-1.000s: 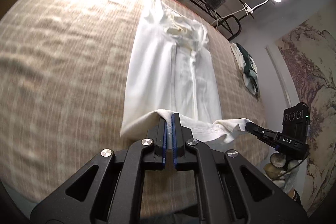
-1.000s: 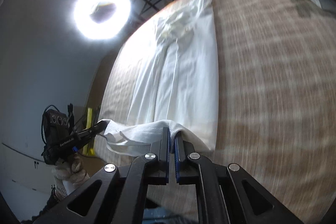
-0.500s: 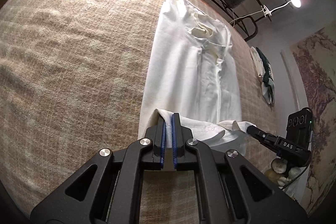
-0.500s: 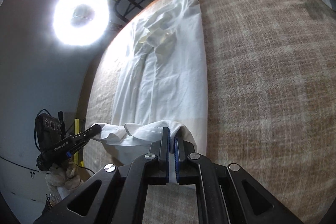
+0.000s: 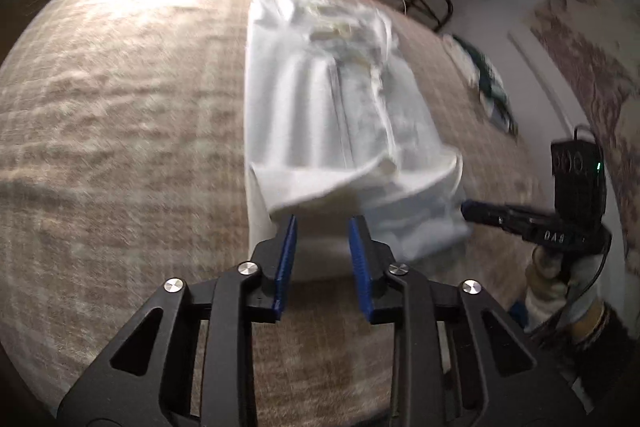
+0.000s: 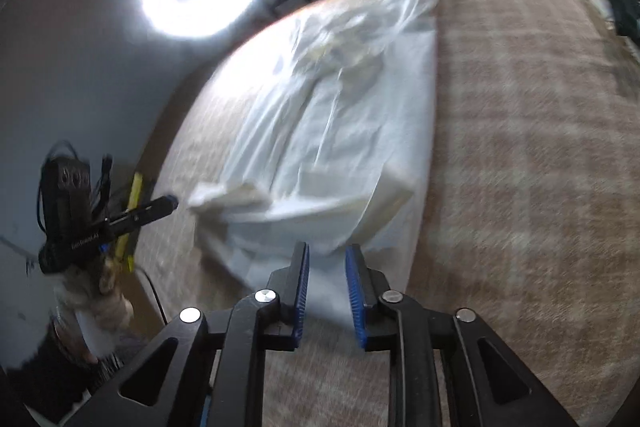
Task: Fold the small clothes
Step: 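Open both tools to release the folded hem and lift away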
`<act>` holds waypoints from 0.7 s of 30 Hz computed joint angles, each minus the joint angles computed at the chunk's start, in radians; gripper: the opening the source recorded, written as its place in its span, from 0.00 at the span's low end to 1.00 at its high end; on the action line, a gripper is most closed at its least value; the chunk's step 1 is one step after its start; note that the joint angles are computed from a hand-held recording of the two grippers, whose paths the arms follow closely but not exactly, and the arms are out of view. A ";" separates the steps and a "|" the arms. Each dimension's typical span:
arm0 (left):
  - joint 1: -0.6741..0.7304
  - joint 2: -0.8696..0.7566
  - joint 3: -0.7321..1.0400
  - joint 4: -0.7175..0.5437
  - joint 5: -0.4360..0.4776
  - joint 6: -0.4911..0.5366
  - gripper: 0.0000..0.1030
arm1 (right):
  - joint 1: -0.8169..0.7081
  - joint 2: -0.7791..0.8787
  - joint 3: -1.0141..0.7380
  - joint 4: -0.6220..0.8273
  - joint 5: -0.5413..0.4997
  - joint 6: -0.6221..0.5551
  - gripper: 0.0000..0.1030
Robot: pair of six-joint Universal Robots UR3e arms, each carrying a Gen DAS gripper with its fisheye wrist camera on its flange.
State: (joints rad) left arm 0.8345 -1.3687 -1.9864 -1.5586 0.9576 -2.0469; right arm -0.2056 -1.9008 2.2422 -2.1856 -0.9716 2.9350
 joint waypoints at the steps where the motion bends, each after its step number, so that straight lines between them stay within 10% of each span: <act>1: -0.015 0.000 -0.015 0.022 0.022 -0.004 0.23 | 0.014 0.007 0.005 -0.002 -0.011 -0.005 0.16; 21: -0.244 -0.238 0.016 0.619 0.054 -0.424 0.19 | 0.045 0.151 -0.007 -0.284 -0.123 0.128 0.18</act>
